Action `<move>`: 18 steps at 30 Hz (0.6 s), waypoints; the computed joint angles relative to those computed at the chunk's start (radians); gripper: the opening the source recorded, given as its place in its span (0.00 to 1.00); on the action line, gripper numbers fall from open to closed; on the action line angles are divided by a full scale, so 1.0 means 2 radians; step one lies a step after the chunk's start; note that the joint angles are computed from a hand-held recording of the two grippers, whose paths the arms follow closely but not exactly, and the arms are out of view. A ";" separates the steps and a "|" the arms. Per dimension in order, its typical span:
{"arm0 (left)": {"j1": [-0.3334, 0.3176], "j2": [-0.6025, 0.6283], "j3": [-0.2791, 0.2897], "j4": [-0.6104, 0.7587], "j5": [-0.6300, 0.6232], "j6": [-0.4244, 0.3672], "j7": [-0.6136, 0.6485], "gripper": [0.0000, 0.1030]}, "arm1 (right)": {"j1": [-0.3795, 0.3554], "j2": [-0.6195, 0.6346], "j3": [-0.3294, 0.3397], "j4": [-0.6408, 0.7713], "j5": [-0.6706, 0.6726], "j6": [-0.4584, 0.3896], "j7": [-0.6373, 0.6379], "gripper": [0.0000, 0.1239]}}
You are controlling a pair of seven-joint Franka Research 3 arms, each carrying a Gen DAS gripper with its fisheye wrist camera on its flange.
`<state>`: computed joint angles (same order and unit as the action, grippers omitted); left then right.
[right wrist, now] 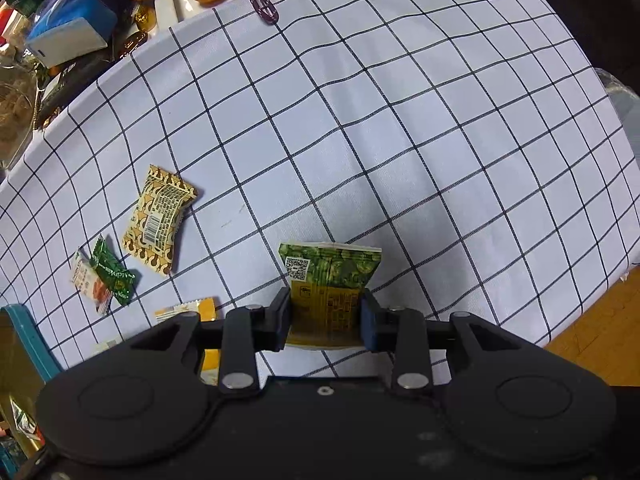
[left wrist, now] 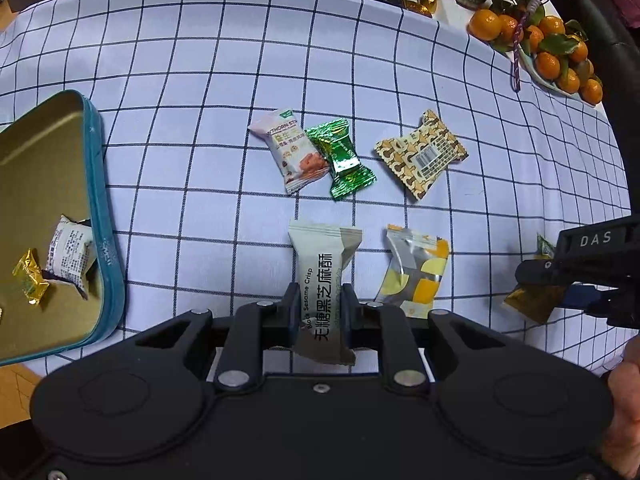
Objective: Organize snacks
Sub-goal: 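Lift sesame-crisp packet with left tool while right tool lifts yellow-green packet, then carry sesame-crisp packet over the tray while right tool carries yellow-green packet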
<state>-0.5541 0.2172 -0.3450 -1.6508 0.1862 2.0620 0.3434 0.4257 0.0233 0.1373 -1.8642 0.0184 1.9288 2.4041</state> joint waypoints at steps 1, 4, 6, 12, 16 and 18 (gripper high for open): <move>0.000 -0.003 0.000 -0.003 -0.001 -0.001 0.000 0.25 | 0.000 0.000 0.000 0.002 0.000 -0.005 0.002 0.29; 0.001 -0.019 -0.001 -0.016 -0.002 -0.004 -0.004 0.25 | 0.001 -0.004 0.001 0.005 0.001 -0.015 0.007 0.29; 0.003 -0.030 0.000 -0.027 0.000 -0.005 -0.013 0.25 | 0.002 -0.007 0.002 0.006 0.003 -0.021 0.008 0.29; 0.015 -0.075 0.002 -0.068 0.003 -0.012 -0.046 0.25 | 0.003 -0.004 0.003 0.018 0.037 -0.040 0.018 0.29; 0.024 -0.110 0.002 -0.094 0.018 -0.032 -0.074 0.25 | 0.009 0.007 0.008 0.036 0.044 -0.047 0.026 0.29; 0.031 -0.130 0.003 -0.109 0.024 -0.036 -0.084 0.25 | 0.017 0.016 0.011 0.051 0.031 -0.051 0.031 0.29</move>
<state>-0.4920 -0.0421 -0.3393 -1.8692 0.2348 1.9890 0.1750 0.4592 0.0562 0.1591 -1.7626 0.0812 1.8258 2.4670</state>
